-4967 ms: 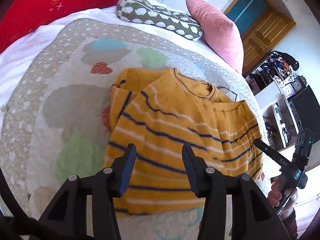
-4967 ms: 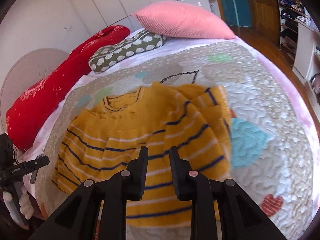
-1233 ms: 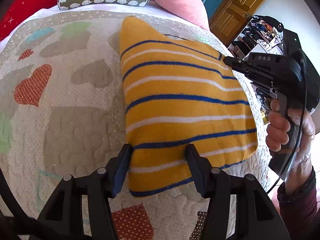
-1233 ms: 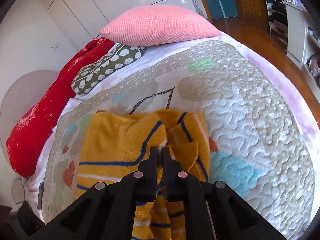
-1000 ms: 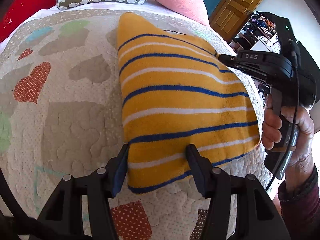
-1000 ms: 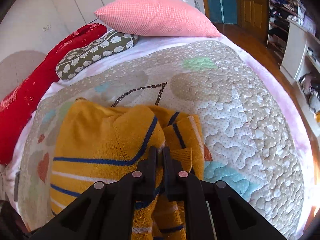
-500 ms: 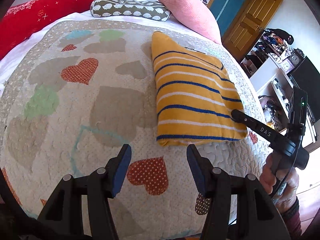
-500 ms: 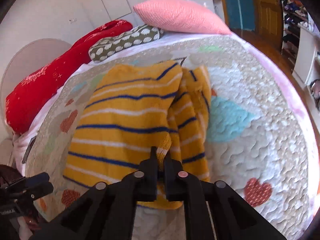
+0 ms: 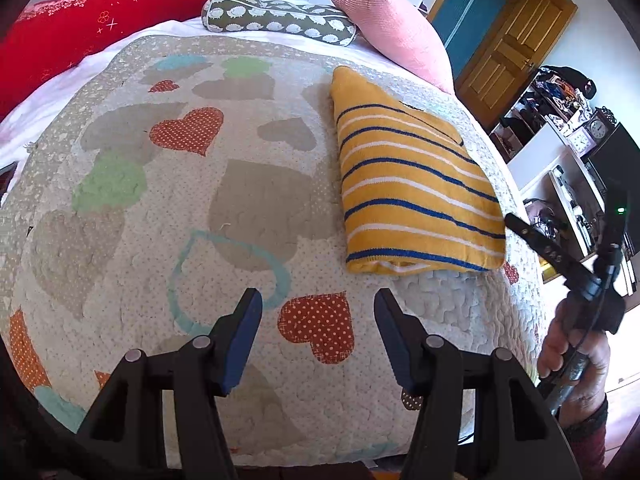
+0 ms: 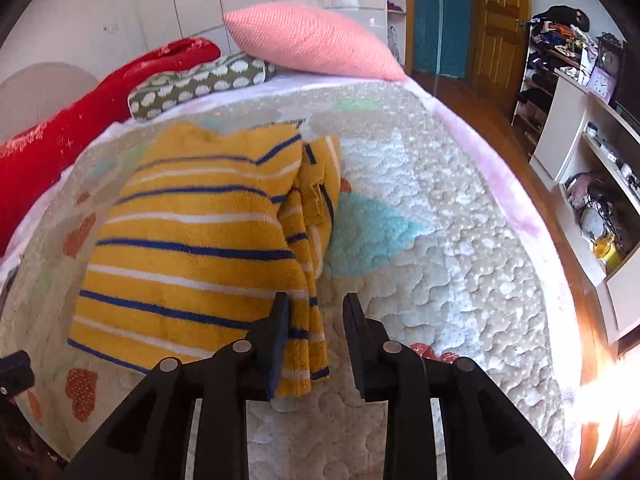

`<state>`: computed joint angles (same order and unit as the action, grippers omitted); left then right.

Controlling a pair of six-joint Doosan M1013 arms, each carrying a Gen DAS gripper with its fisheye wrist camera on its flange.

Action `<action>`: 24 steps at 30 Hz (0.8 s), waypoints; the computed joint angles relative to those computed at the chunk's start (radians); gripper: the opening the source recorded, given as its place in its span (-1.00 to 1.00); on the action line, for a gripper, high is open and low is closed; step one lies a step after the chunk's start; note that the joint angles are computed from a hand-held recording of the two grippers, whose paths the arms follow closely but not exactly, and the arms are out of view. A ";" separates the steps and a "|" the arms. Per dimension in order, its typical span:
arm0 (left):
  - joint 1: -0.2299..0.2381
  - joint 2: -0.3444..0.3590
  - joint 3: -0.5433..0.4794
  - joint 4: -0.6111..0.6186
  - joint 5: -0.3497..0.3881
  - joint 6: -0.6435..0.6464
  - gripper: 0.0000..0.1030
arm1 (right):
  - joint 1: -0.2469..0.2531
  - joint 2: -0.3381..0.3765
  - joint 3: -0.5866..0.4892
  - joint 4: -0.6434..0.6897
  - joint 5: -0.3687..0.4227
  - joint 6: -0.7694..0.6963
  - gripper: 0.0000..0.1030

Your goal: Fold small clothes

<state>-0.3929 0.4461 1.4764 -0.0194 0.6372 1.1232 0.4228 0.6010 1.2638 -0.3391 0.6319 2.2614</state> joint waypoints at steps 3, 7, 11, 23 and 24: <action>-0.001 -0.004 0.008 0.032 -0.006 -0.038 0.11 | 0.013 -0.038 0.029 -0.104 -0.068 0.109 -0.45; -0.007 -0.013 0.023 0.092 -0.017 -0.089 0.11 | 0.021 -0.028 0.000 0.063 -0.114 -0.059 -0.45; -0.016 -0.024 0.036 0.174 -0.017 -0.147 0.12 | 0.029 0.045 -0.068 0.189 -0.019 -0.158 -0.44; -0.044 -0.027 0.047 0.323 -0.006 -0.220 0.14 | 0.035 0.025 -0.048 0.114 -0.099 -0.041 -0.42; -0.048 -0.028 0.047 0.345 -0.003 -0.233 0.14 | 0.033 0.031 -0.065 0.113 -0.096 -0.042 -0.42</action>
